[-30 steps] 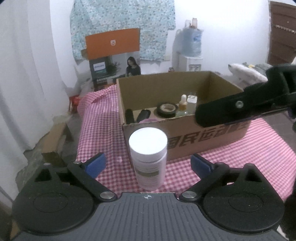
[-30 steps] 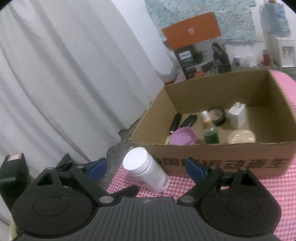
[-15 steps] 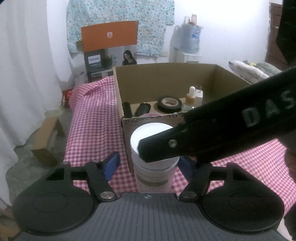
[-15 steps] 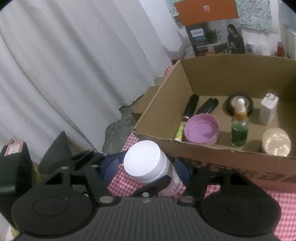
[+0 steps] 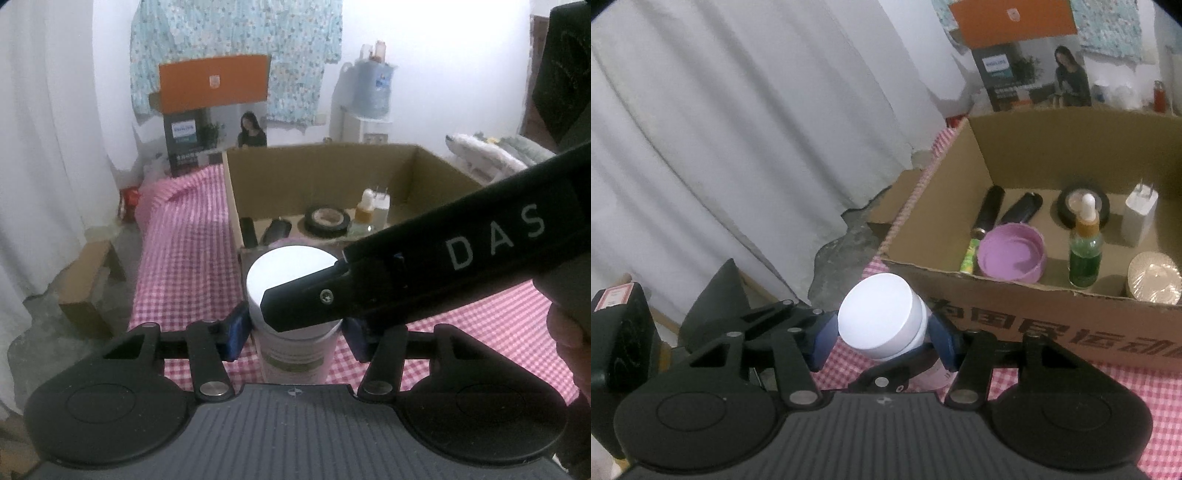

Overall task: Organize rigid objects
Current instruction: 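Grasp the white plastic bottle by its body with the right gripper, then lift the white bottle and carry it over the box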

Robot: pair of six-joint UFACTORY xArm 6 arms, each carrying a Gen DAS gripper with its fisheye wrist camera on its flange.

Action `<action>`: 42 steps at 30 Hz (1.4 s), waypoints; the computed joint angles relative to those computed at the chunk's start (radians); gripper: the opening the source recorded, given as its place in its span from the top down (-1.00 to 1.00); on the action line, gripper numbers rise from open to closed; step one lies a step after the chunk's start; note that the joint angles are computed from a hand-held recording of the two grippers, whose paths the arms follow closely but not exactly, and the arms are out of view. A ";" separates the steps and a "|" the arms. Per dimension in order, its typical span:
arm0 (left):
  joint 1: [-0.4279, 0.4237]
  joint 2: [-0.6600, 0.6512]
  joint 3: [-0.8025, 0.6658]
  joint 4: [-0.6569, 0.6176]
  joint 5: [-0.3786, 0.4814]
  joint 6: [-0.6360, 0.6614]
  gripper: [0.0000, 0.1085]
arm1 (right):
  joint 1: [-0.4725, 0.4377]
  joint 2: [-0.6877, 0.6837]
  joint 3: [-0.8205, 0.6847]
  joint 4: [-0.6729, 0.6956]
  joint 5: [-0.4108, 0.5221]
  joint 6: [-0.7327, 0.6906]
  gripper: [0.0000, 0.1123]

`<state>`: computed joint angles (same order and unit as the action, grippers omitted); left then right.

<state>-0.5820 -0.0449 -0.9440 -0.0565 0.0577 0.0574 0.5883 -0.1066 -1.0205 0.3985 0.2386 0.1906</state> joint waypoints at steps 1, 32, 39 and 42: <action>0.003 -0.015 0.006 0.040 -0.002 -0.033 0.01 | 0.003 -0.012 0.005 -0.007 -0.003 0.003 -0.04; -0.153 0.576 -0.962 -0.246 0.376 0.217 0.02 | -0.385 -0.169 -0.027 0.041 0.109 -0.144 -0.05; -0.157 0.706 -1.131 -0.185 0.513 0.149 0.02 | -0.443 -0.124 -0.005 0.219 0.135 -0.288 -0.06; -0.158 0.755 -1.198 -0.158 0.563 0.127 0.02 | -0.461 -0.104 -0.004 0.261 0.153 -0.332 -0.06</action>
